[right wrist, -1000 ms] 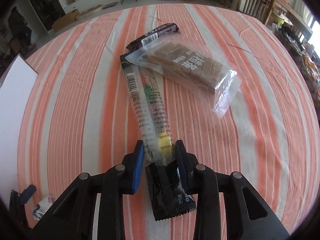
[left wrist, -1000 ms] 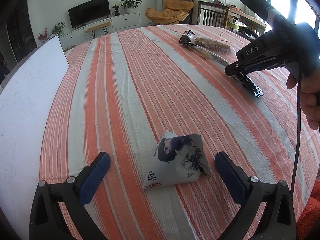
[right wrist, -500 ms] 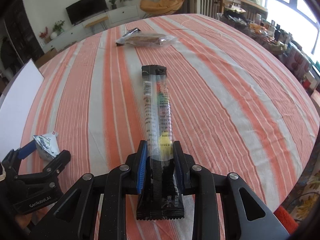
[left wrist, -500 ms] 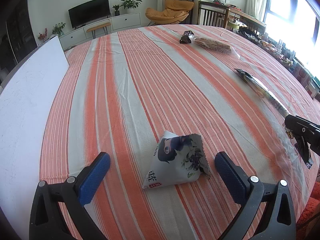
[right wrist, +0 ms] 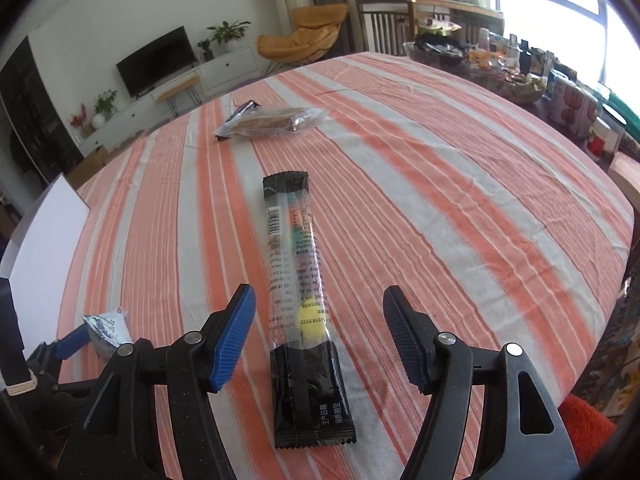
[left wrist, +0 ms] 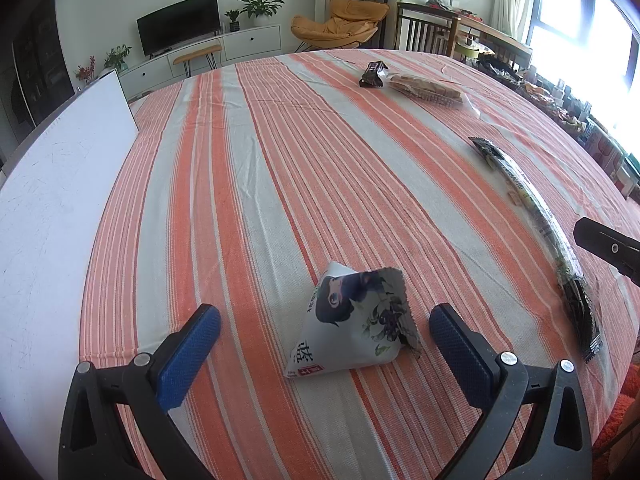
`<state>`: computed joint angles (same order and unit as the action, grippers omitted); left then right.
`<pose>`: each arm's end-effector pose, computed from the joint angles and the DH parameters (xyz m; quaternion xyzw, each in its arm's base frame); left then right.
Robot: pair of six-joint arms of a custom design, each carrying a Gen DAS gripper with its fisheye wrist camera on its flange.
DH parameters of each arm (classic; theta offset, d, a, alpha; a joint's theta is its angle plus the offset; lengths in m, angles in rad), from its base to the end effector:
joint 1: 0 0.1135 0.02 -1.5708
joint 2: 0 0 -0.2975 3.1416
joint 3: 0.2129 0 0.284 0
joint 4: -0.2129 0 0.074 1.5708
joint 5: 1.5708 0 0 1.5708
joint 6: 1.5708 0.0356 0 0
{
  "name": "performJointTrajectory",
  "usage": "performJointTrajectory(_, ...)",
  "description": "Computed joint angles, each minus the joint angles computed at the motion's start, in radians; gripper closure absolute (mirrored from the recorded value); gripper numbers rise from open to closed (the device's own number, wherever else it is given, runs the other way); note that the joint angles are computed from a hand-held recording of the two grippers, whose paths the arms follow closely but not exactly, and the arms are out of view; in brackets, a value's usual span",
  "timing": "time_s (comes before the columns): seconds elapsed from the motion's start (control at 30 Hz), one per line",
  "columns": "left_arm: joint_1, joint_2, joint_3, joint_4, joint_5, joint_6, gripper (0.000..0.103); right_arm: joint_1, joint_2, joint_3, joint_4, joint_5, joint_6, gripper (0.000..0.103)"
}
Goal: Organize snacks
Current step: 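Set the stick packet back on the table and open the right gripper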
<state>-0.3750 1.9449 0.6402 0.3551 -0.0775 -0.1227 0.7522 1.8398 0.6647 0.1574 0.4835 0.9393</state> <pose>0.3019 -0.1159 0.0493 0.1080 0.9454 -0.0395 0.3051 0.2427 0.2044 0.0775 0.1523 0.9238 0.0457 0.3482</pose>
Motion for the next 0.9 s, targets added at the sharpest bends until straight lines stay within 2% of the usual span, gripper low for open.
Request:
performJointTrajectory(0.13,-0.001,0.0,0.0,0.0,0.0,-0.001,0.0,-0.007,0.026,0.025,-0.011,-0.031,-0.026,0.033)
performJointTrajectory(0.47,0.0,0.0,0.0,0.0,-0.001,0.0,0.0,0.003,0.115,0.145,-0.182,-0.04,-0.05,0.032)
performJointTrajectory(0.67,-0.001,0.001,0.0,0.001,-0.001,-0.001,0.0,0.02,0.152,0.198,-0.251,-0.031,-0.068,0.023)
performJointTrajectory(0.9,-0.001,0.002,0.0,0.002,-0.001,-0.001,0.0,0.015,0.147,0.187,-0.242,-0.042,-0.071,0.02)
